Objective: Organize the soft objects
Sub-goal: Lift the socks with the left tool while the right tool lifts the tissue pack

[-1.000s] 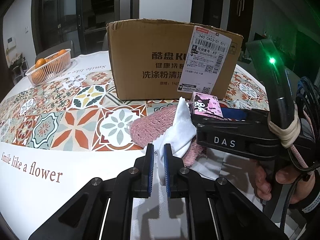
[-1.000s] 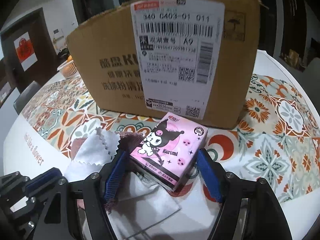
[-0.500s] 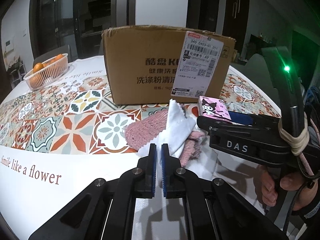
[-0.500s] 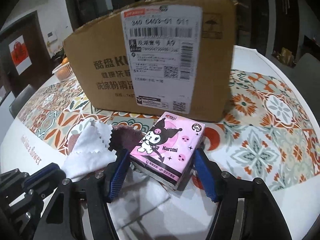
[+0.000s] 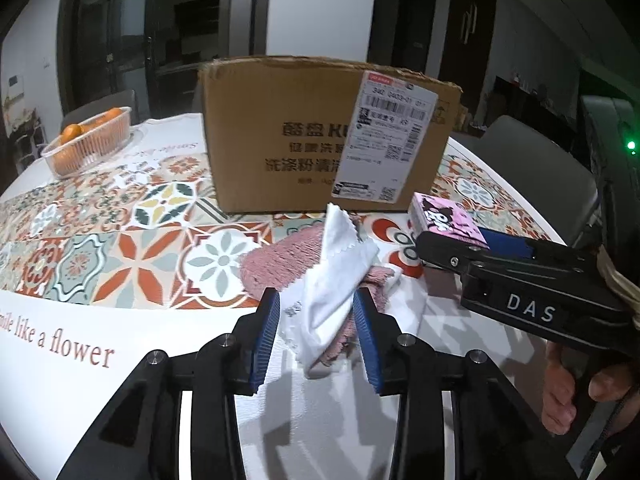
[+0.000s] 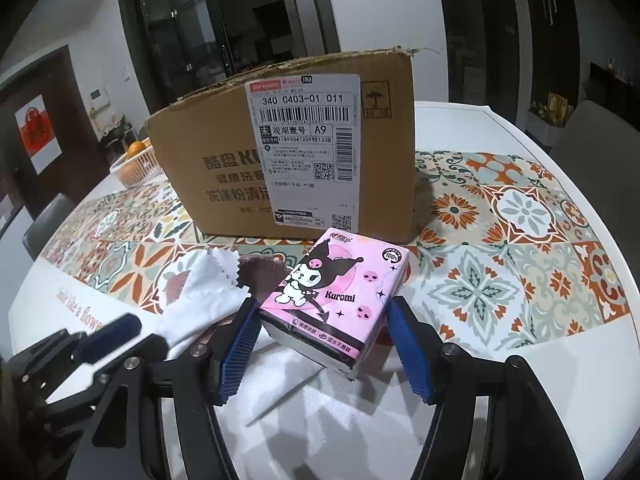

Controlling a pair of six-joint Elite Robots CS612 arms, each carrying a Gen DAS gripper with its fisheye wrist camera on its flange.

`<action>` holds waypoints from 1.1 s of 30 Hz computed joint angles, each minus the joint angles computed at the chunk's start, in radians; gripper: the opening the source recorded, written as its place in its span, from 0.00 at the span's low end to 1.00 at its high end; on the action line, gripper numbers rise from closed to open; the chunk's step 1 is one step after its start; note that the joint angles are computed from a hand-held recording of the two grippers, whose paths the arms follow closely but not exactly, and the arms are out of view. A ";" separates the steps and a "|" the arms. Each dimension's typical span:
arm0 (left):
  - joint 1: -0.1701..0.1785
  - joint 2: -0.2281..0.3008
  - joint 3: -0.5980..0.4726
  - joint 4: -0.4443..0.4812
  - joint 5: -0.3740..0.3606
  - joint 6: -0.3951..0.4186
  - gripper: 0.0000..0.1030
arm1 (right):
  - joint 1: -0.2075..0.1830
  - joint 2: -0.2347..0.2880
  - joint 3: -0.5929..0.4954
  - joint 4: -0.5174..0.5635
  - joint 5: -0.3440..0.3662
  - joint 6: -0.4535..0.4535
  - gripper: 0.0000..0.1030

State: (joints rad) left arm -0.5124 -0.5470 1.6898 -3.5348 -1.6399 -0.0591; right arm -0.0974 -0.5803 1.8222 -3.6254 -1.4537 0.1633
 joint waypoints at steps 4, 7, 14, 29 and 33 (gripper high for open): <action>0.000 0.011 -0.019 0.025 -0.004 0.000 0.36 | -0.001 -0.001 0.005 -0.008 0.003 0.002 0.64; 0.002 0.018 -0.032 0.044 -0.017 -0.005 0.27 | -0.001 -0.001 0.007 -0.013 0.001 0.002 0.64; -0.003 0.015 -0.026 0.024 -0.013 0.014 0.09 | -0.001 0.001 0.010 -0.025 0.000 0.006 0.62; 0.000 -0.024 0.012 -0.108 -0.019 0.018 0.08 | 0.006 -0.035 0.059 -0.152 -0.024 0.051 0.62; 0.002 -0.035 0.021 -0.152 -0.019 0.026 0.08 | 0.009 -0.047 0.071 -0.195 -0.033 0.068 0.62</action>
